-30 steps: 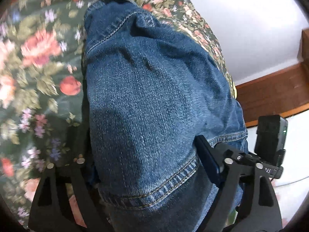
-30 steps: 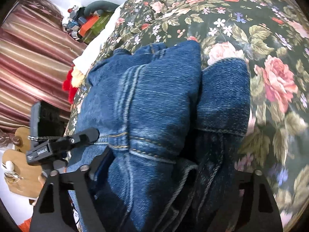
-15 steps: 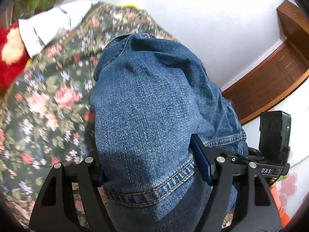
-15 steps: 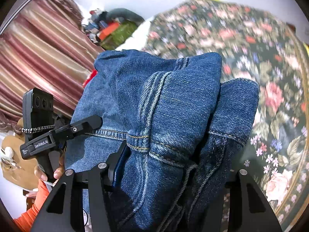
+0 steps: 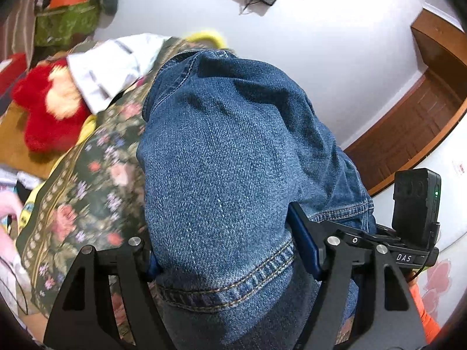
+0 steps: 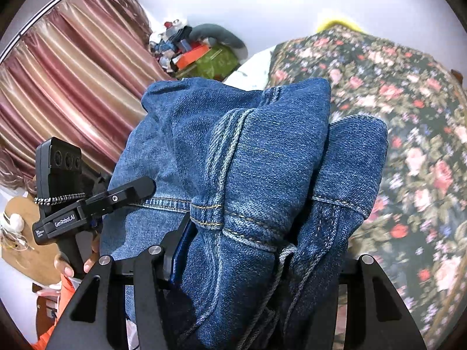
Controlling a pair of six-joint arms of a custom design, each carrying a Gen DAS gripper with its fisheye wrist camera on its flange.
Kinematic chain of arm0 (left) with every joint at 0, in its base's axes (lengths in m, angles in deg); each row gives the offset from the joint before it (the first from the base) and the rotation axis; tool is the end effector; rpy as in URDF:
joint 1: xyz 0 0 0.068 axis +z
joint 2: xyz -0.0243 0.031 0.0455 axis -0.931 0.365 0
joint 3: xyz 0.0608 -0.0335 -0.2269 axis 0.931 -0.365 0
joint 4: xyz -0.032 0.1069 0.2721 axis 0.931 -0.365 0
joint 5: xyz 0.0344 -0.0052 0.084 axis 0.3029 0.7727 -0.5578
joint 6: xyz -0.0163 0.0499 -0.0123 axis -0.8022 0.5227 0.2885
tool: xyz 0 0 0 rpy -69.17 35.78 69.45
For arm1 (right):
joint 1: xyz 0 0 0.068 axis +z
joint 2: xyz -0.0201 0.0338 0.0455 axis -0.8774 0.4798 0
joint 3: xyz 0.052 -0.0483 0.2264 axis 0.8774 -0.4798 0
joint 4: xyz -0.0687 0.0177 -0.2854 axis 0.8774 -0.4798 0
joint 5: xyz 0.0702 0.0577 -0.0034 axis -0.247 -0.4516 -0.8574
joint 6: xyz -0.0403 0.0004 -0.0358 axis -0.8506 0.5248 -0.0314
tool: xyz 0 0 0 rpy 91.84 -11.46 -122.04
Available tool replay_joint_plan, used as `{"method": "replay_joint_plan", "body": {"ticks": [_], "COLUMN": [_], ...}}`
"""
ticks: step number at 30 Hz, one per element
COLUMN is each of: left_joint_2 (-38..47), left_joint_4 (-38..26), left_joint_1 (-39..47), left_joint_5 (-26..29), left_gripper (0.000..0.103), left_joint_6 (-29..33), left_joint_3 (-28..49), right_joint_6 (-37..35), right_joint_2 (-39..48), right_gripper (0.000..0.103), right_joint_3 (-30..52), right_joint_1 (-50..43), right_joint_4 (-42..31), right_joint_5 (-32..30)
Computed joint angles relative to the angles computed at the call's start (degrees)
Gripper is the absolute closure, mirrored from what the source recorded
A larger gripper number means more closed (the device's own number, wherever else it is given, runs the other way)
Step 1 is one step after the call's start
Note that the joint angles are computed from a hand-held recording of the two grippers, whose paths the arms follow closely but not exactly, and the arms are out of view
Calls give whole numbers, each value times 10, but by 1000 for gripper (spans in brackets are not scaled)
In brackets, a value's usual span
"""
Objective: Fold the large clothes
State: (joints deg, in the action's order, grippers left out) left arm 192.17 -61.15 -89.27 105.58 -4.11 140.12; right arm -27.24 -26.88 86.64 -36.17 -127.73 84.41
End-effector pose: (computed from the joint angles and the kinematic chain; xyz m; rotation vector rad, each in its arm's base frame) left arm 0.3678 -0.1612 0.3451 0.6505 2.4701 -0.9562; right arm 0.2240 0.1066 0.3277 0.3676 2.4192 0.6043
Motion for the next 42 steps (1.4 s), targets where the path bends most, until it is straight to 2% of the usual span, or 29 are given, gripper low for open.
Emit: {"method": "replay_joint_plan", "body": {"ticks": [7,16,20,23,25,27,29,31,35,36,37,38,39,42], "left_joint_2": [6,42,43,20,-5,-53,-115,-164,-248,-251,-268,-283,-290,-299], "left_joint_4": [13,85,111,112,119,135,166,169,153,160,163,168,175,192], "left_joint_1": [43,48,50,57,63,68,72,78,87,76,74,63,52,4], "left_joint_5": [9,-2,-3,-6,-18,-49,-105,-132,-121,-125,-123,-126,-133,-182], "left_gripper": [30,30,27,26,26,26,26,26,26,26,26,26,26,26], "left_joint_6": [45,68,87,96,97,104,109,121,149,145,153,154,151,151], "left_joint_3": [-97,-202,-234,-255,-272,-302,-340,-362,-408,-413,-431,-450,-463,-500], "right_joint_6": [55,98,72,65,64,74,83,78,65,59,52,42,34,13], "right_joint_2": [63,120,150,128,106,83,63,64,54,62,70,84,92,129], "right_gripper": [51,51,45,39,39,38,38,38,37,31,26,16,11,11], "right_joint_3": [-61,-159,-158,-165,-169,-166,-155,-125,-63,-48,-35,-23,-19,-16], "right_joint_1": [32,26,22,9,2,9,32,57,144,158,171,182,192,209], "right_joint_4": [77,164,158,136,118,88,51,13,-74,-82,-89,-88,-84,-75], "right_joint_5": [-14,-41,-51,-77,-89,-74,-35,13,168,190,206,213,214,192]}}
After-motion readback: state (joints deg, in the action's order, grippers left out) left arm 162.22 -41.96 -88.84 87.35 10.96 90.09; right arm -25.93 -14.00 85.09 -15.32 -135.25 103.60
